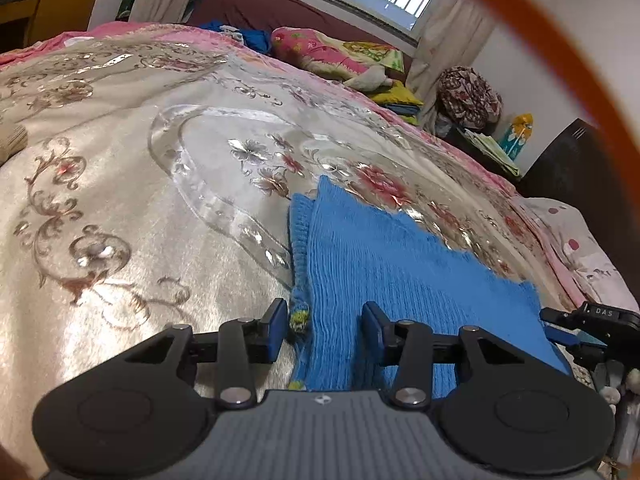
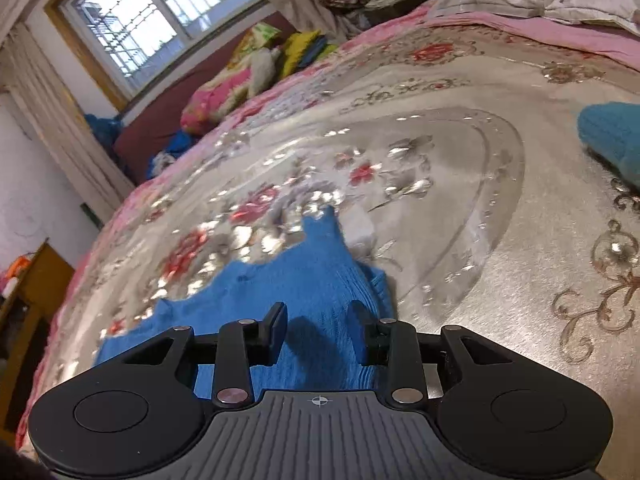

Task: Fold small clothes
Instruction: 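Lower the hem onto the folded stack and open both tools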

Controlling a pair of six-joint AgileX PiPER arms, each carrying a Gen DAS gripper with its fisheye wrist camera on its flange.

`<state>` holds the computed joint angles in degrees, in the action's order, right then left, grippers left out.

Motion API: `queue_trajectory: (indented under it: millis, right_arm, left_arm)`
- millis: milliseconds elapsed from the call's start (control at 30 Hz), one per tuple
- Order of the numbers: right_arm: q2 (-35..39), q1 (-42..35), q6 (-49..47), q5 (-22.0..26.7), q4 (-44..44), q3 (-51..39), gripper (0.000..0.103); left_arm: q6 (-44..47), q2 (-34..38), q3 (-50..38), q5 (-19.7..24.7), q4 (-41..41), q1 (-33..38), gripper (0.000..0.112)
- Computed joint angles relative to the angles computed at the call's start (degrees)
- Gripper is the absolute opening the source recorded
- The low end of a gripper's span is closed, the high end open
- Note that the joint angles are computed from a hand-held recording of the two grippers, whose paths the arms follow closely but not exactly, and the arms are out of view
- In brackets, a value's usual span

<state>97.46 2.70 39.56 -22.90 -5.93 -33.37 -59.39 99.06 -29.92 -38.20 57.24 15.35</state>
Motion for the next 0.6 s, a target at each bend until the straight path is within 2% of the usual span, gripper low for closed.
queue_trajectory:
  millis: [100,167,233,333,400,600]
  right_arm:
    - [-2.7,0.7,-1.7,-0.9,2.2,2.0,0.037]
    - [-4.8,2.5,-9.4,-1.0,9.0,3.8,0.037]
    - [-5.6,3.3,-15.0,1.1,12.7,3.9,0.037]
    - [-4.5,1.7,-10.8,5.6,9.0,2.8,0.039]
    - [-4.9,0.6,-4.8,3.5,3.9,4.4,0.039]
    - [-7.3,2.9,-6.9,3.3,4.7,5.1,0.039]
  left_arm:
    - [-2.5,-0.9,0.6,-0.6,2.6,1.1,0.048]
    - [-3.5,-0.9,0.7,-0.9,3.3,1.5,0.048]
    - [-4.1,-1.2,0.8,-0.7,3.1,1.4,0.048]
    - [-5.3,-1.9,0.6,-1.3,3.3,1.3,0.049]
    - [-4.6,-2.3,0.4,-1.1,2.4,0.7,0.049]
    - [0.6,-1.3,-2.2,2.2,-4.8,-3.7,0.049]
